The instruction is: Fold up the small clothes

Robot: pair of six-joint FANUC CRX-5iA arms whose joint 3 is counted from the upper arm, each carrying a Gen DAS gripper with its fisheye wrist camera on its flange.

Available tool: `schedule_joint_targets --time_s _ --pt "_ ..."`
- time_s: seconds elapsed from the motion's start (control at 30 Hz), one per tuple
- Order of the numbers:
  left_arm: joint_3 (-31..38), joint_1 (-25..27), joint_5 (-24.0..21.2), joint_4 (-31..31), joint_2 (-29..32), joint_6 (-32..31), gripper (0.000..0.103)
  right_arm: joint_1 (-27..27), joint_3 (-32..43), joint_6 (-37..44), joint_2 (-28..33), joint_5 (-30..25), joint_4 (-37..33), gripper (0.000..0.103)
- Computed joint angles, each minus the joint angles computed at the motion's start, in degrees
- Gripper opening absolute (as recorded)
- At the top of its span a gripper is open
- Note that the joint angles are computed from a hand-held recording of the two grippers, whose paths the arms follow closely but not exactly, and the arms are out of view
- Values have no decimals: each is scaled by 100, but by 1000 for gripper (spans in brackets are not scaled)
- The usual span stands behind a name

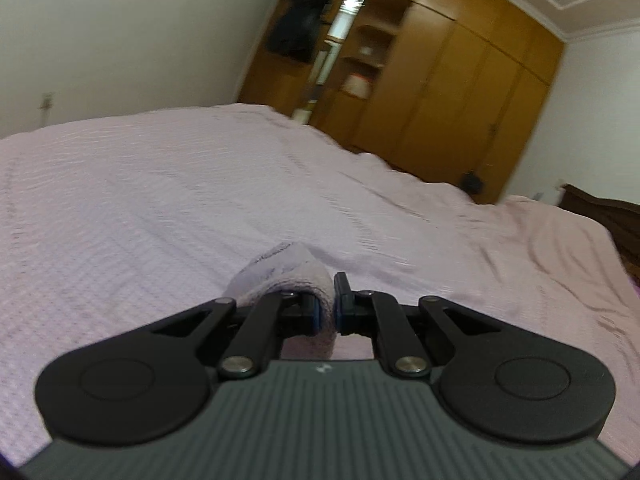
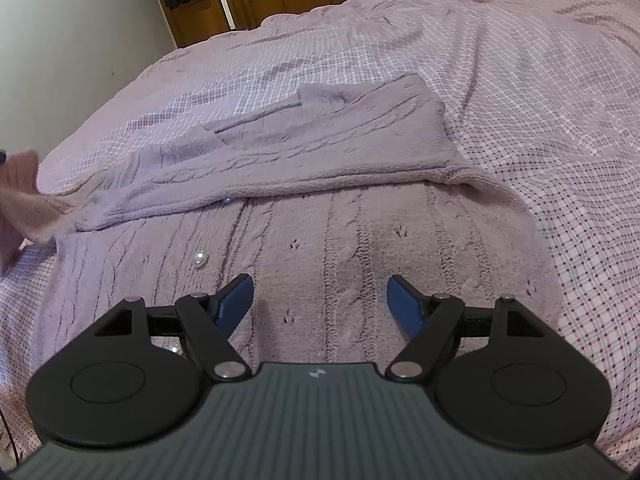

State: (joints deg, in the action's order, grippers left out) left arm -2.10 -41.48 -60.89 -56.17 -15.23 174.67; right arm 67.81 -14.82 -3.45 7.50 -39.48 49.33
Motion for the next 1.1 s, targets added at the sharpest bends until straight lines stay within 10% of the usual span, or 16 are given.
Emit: schedule_joint_targets --time_s 0.6,1.1 --pt "-60 466 1405 2030 1205 -1267 11 -37 -135 -189 -118 53 87 79" --pt "-44 367 556 2620 890 -2499 46 -90 656 735 333 362 -500 79"
